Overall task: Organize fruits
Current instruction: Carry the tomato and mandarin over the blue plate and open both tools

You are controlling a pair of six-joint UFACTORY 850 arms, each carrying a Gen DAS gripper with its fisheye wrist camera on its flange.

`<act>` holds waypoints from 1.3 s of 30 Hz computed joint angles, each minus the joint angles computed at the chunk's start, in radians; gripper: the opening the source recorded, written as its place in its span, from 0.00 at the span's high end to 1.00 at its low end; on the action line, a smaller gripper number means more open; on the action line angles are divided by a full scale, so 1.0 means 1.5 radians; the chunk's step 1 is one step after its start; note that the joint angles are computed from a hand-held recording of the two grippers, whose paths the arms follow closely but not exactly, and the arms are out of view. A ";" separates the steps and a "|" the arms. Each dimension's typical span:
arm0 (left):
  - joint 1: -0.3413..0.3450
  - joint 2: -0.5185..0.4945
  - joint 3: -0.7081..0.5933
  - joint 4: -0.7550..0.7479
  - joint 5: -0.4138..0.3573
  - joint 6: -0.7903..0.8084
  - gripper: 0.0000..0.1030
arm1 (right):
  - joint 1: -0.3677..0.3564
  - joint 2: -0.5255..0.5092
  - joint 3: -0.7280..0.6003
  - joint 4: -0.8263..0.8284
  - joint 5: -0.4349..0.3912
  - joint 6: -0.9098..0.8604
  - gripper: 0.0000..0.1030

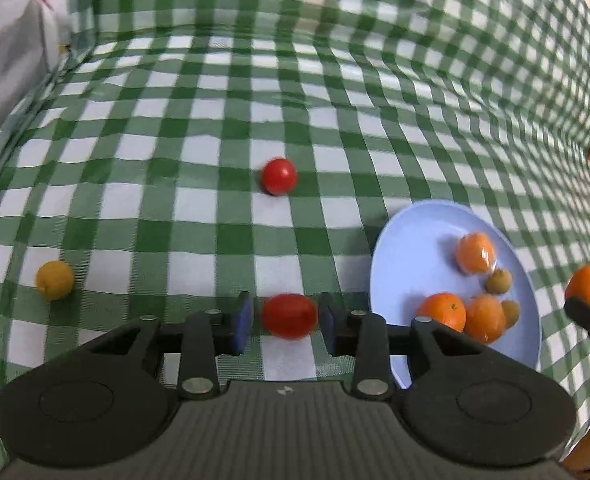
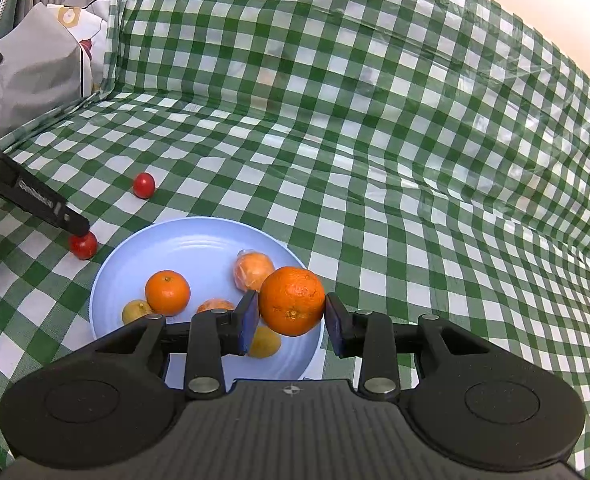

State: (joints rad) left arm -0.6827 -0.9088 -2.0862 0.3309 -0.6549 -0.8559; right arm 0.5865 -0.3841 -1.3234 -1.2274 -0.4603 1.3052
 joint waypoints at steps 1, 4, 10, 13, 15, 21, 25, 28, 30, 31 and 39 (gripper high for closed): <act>-0.001 -0.008 -0.010 -0.004 -0.007 0.011 0.62 | 0.000 0.000 0.000 0.002 0.000 -0.003 0.64; -0.015 -0.029 -0.041 0.057 -0.044 0.005 0.70 | -0.001 -0.001 -0.001 0.011 0.000 -0.014 0.64; -0.029 -0.011 -0.014 0.163 -0.029 -0.069 0.71 | 0.000 -0.003 -0.002 0.014 -0.002 -0.018 0.64; -0.036 0.018 0.028 0.233 0.017 -0.130 0.71 | 0.000 -0.003 -0.003 0.013 -0.001 -0.019 0.64; -0.039 0.040 0.063 0.274 0.054 -0.168 0.71 | 0.000 -0.005 -0.005 0.017 0.000 -0.024 0.64; -0.058 0.047 0.075 0.350 0.097 -0.207 0.71 | -0.002 -0.008 -0.010 0.031 0.005 -0.050 0.64; -0.072 0.038 0.064 0.371 0.093 -0.191 0.71 | -0.005 -0.009 -0.011 0.055 0.014 -0.082 0.64; -0.074 0.031 0.056 0.371 0.096 -0.178 0.71 | -0.006 -0.010 -0.014 0.091 0.025 -0.125 0.64; -0.076 0.027 0.053 0.371 0.098 -0.175 0.71 | -0.005 -0.013 -0.017 0.106 0.030 -0.149 0.64; -0.077 0.024 0.049 0.369 0.098 -0.171 0.71 | -0.004 -0.013 -0.017 0.109 0.033 -0.158 0.64; -0.077 0.020 0.046 0.365 0.105 -0.159 0.71 | -0.002 -0.017 -0.021 0.129 0.039 -0.192 0.64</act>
State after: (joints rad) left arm -0.7985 -0.8794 -2.0178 0.8785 -0.4974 -1.0948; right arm 0.5842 -0.4101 -1.3544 -1.0339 -0.4019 1.0173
